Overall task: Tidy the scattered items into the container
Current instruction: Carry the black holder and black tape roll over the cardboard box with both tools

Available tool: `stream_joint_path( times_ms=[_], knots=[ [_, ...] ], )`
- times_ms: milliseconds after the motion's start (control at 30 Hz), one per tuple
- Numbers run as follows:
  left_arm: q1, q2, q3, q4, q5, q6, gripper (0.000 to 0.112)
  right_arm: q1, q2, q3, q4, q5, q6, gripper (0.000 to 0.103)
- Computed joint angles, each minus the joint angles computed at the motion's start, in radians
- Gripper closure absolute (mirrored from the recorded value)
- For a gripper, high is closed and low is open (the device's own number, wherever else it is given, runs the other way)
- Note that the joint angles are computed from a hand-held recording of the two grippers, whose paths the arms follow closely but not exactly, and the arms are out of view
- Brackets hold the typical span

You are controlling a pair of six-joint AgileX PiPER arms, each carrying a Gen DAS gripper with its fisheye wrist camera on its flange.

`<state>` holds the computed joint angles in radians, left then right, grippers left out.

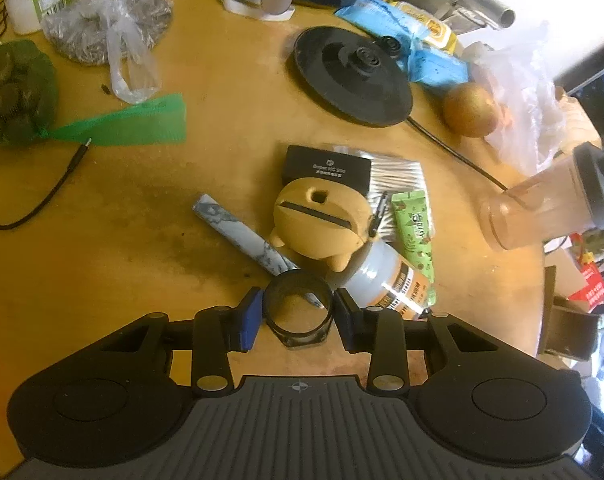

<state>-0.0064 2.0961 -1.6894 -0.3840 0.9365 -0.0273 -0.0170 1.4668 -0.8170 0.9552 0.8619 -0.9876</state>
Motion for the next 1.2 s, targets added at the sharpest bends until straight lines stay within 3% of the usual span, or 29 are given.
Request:
stream_joint_path(
  times_ms=[733, 1200],
  knots=[
    [-0.091, -0.310, 0.293, 0.221, -0.221, 0.056, 0.075, 0.119, 0.039, -0.086, -0.009, 0.011, 0.016, 0.028],
    [-0.125, -0.524, 0.460, 0.272, -0.212, 0.106, 0.075, 0.238, 0.037, -0.120, -0.040, 0.024, 0.031, 0.028]
  ],
)
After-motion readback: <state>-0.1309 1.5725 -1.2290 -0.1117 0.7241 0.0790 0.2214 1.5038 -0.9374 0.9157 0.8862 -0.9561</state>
